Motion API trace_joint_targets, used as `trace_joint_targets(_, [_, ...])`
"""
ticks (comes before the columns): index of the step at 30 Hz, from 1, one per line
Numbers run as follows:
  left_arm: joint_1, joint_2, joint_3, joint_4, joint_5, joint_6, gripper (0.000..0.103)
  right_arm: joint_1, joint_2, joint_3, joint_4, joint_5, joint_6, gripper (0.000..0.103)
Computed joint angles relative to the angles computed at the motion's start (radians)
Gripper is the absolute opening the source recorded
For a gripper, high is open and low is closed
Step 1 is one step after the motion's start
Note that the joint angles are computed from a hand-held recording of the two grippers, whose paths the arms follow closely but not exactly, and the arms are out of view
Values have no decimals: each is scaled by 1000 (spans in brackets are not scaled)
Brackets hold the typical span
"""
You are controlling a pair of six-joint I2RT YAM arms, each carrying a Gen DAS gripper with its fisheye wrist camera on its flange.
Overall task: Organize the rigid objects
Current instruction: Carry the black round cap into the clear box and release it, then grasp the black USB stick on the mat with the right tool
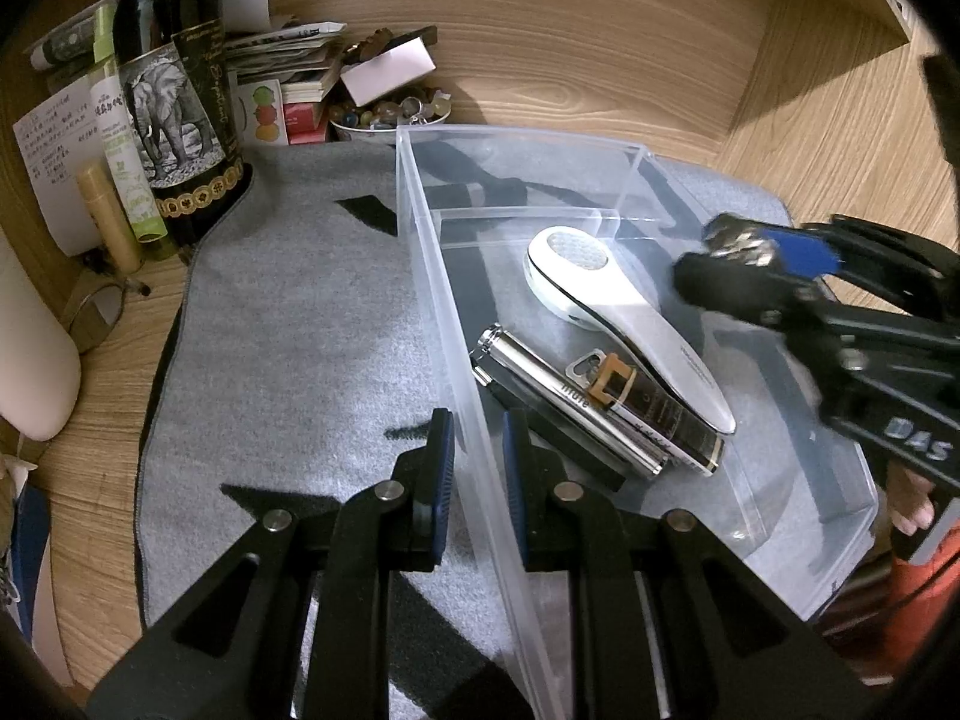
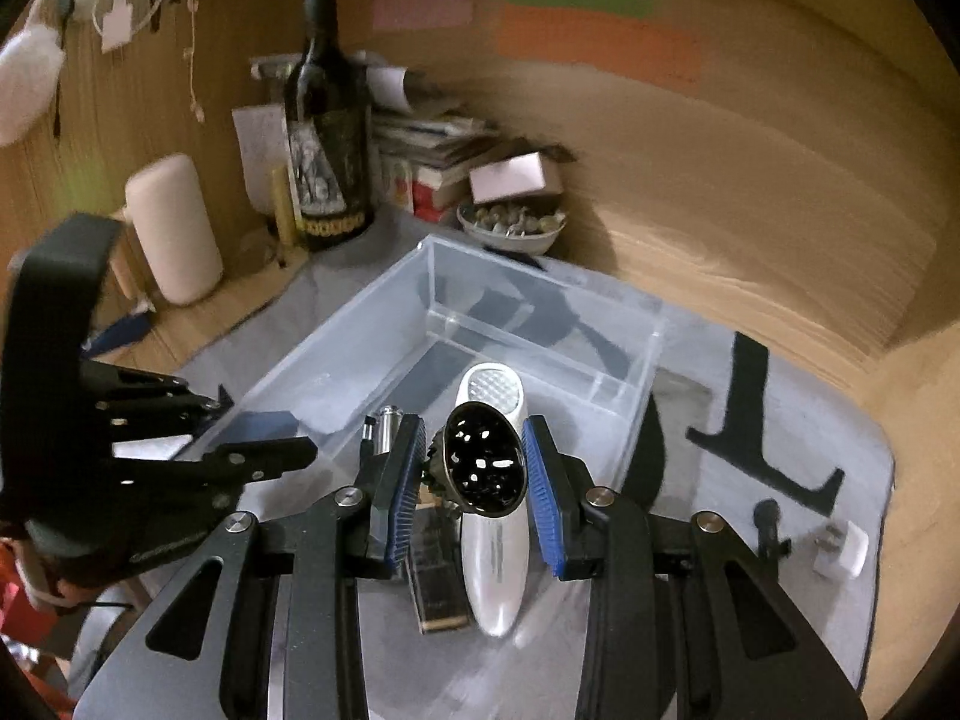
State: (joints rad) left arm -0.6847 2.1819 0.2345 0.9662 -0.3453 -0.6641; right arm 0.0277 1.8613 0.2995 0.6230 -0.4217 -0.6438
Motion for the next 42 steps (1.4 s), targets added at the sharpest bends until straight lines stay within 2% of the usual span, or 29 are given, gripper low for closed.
trace_joint_targets(7, [-6, 0, 2, -5, -4, -4, 16, 83, 101, 94, -54, 129, -6, 31])
trace_joint_targets(16, [-7, 1, 2, -3, -5, -8, 16, 106, 136, 120, -72, 189, -18, 31])
trace_joint_targets(18, [-9, 0, 3, -5, -6, -12, 16, 101, 133, 119, -73, 184, -13, 35])
trace_joint_targets(22, [-14, -1, 4, -9, -8, -16, 16, 73, 112, 83, -20, 148, -12, 55])
trace_joint_targets(26, [-14, -2, 6, -12, -9, -17, 16, 35, 41, 50, -33, 108, -18, 55])
trace_joint_targets(30, [-16, -3, 6, -15, -10, -19, 16, -14, -42, 9, -42, 59, -30, 69])
trace_joint_targets(34, [-19, -3, 5, -15, -13, -22, 16, -77, -128, -44, -38, 24, -58, 73])
trace_joint_targets(37, [-21, -5, 6, -17, -13, -22, 16, -150, -176, -81, -27, -10, -87, 77])
trace_joint_targets(42, [-25, 0, 3, -10, -17, -23, 16, -316, -204, -115, -25, -84, -161, 79])
